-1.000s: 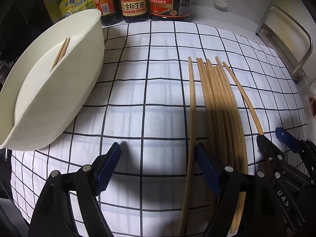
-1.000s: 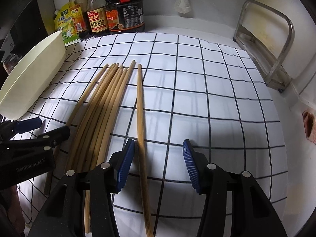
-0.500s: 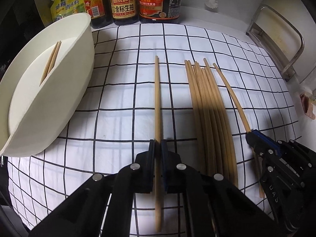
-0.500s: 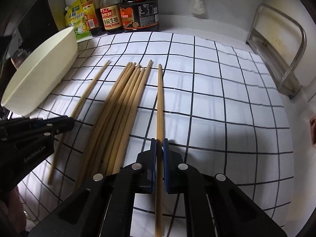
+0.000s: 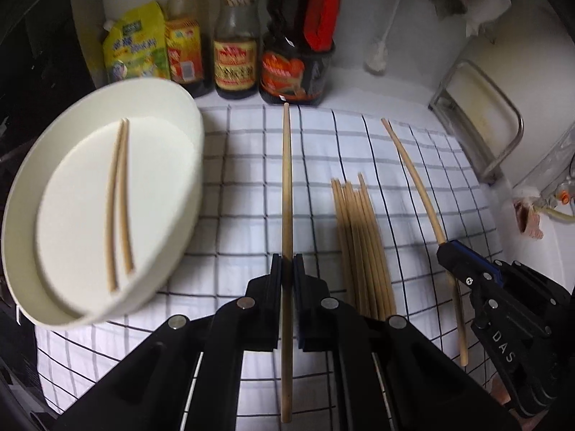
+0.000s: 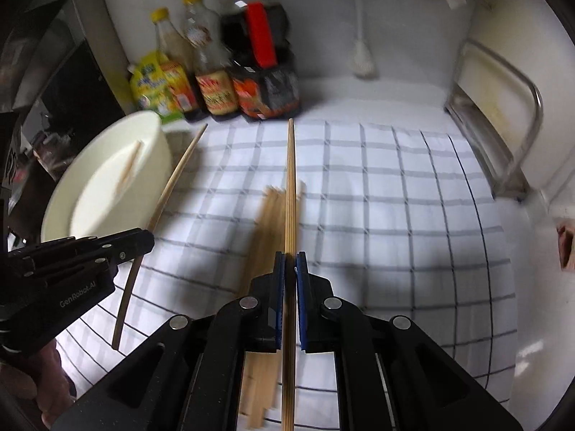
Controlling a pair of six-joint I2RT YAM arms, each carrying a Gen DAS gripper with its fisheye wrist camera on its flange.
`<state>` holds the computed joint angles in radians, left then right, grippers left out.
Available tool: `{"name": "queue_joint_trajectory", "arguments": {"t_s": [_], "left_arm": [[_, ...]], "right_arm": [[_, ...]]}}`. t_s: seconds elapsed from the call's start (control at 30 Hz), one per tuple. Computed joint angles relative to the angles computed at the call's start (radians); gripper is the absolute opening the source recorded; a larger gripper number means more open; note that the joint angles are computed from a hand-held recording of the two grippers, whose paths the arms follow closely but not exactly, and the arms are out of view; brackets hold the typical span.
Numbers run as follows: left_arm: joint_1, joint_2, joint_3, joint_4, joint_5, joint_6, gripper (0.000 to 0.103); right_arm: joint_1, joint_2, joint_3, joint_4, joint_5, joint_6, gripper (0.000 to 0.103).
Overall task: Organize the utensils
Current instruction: 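Carry the chopsticks into the basin and open both tools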
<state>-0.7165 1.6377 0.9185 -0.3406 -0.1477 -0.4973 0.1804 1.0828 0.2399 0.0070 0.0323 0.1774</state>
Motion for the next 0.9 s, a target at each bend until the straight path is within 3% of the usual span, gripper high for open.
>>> {"name": "queue_joint_trajectory", "arguments": {"t_s": [0.1,0.3,0.53,0.77,0.9], "left_arm": [[0.080,-0.067,0.010,-0.036,-0.001,0.052,0.007],[0.303,-0.164,-0.009,-0.073,0.023,0.181,0.007],[0.566,-0.131,-0.012,-0.053,0.098,0.324,0.007],[0.670,-0.038,-0.002,-0.012,0.137,0.382,0.007],[0.700,0.010,0.008,0.004,0.150,0.407,0.007]], "right_arm": [[0.106,0.043,0.075,-0.006,0.038,0.060,0.006],[0.301,0.301,0.285,0.066,0.096,0.142,0.006],[0.444,0.639,0.618,0.037,0.110,0.184,0.006],[0.509,0.901,0.904,-0.064,0.097,0.208,0.006],[0.510,0.981,0.984,-0.100,0.084,0.224,0.006]]}}
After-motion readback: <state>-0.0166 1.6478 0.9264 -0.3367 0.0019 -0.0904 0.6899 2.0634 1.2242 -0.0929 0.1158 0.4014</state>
